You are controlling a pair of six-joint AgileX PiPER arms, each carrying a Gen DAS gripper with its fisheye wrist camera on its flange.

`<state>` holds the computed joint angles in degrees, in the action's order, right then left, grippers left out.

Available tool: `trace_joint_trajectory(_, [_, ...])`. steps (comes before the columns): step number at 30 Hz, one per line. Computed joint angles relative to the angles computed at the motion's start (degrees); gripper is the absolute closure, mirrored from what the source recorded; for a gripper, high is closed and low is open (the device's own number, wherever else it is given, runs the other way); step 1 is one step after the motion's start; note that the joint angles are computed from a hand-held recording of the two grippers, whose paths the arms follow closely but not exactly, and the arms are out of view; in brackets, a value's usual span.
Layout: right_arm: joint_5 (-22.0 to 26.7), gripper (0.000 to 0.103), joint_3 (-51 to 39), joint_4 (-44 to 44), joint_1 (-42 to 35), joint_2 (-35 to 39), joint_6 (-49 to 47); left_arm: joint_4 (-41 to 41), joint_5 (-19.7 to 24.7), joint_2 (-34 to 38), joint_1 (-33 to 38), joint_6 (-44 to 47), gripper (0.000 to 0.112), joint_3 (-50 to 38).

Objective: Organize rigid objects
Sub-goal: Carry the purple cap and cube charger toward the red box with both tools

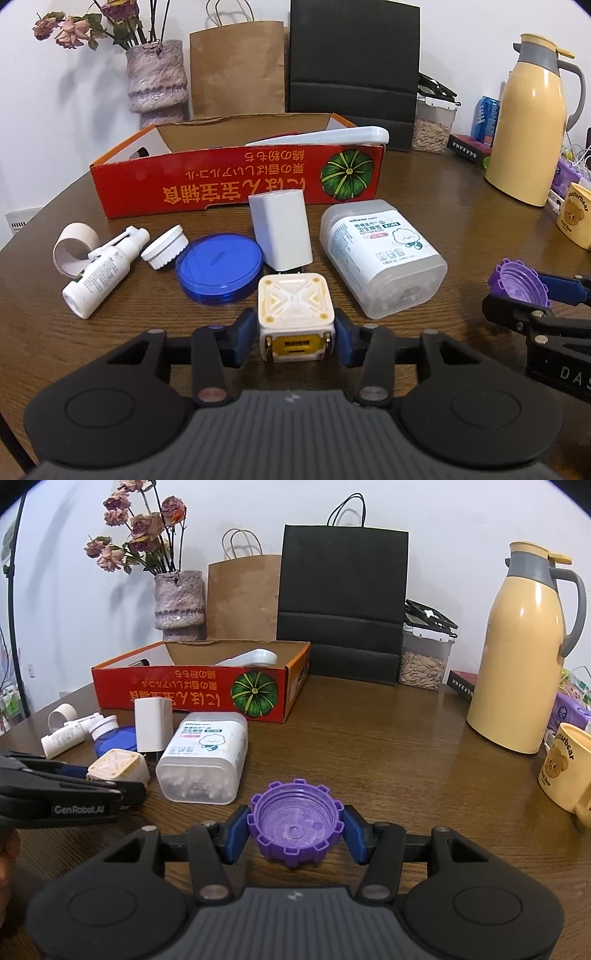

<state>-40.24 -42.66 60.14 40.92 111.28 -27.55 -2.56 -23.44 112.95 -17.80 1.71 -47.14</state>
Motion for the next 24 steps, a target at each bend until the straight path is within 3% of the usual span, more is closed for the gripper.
trace_joint_trajectory(13, [-2.22, 0.051, -0.99, 3.51, 2.5, 0.64, -0.45, 4.41, -3.9, -1.42, 1.3, -2.44, 0.072, 3.09])
trace_joint_trajectory(24, [-6.28, 0.051, -4.23, 7.55, 7.04, 2.43, -2.15, 13.28, -6.51, -3.94, 5.98, -8.27, 0.072, 5.82])
